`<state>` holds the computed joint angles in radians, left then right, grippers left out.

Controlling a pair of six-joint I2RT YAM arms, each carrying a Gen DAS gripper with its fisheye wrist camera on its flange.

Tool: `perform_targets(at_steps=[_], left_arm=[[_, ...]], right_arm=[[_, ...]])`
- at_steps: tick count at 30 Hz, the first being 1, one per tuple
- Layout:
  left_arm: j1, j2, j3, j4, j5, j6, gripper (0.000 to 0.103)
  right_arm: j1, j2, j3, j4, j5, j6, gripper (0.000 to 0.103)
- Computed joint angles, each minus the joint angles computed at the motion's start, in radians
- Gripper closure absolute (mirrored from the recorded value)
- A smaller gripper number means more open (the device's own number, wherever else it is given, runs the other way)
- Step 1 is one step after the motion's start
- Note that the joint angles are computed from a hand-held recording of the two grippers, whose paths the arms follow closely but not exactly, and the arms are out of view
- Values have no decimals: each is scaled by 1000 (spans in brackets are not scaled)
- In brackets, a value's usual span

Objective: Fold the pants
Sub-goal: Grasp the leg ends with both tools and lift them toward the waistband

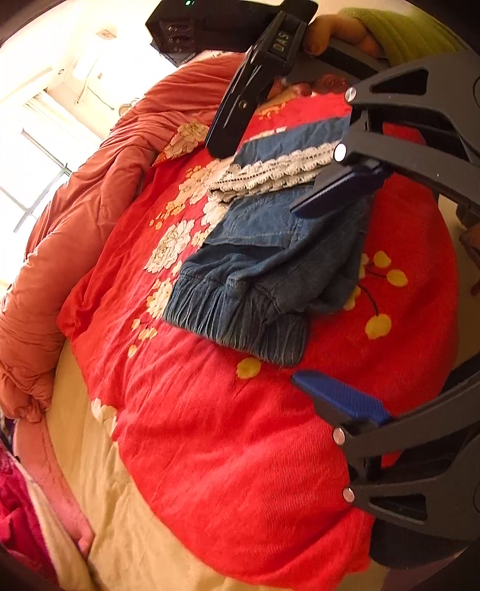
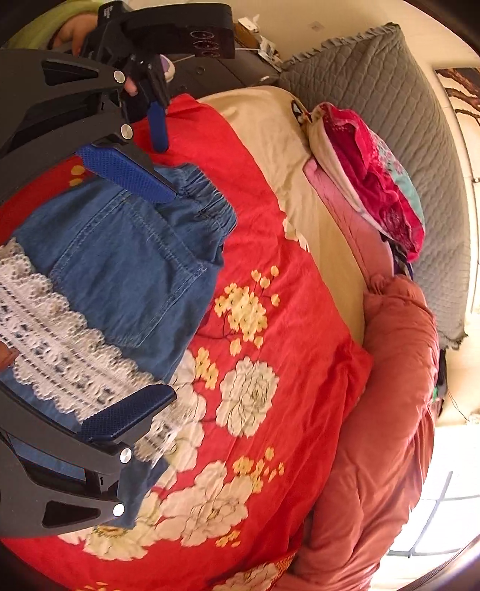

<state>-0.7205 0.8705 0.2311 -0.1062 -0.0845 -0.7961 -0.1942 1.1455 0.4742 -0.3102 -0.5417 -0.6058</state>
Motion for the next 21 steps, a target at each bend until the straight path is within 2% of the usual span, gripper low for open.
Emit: perform_targets(at_steps=[2,5,13,21], left_arm=[[19,47,-3,52,27,-8,40],[8,115,0,90,0,1,42],[-31,192,-8,138,-58,22,43],[-22,164,-37,166,-39,13,42]], right_arm=[[49,66,45,-9,9,-7,5],[127,147,91,-1,45,8,5],[295,363,228,-12,107,47,5],[399,576,381,-48,143,53,6]])
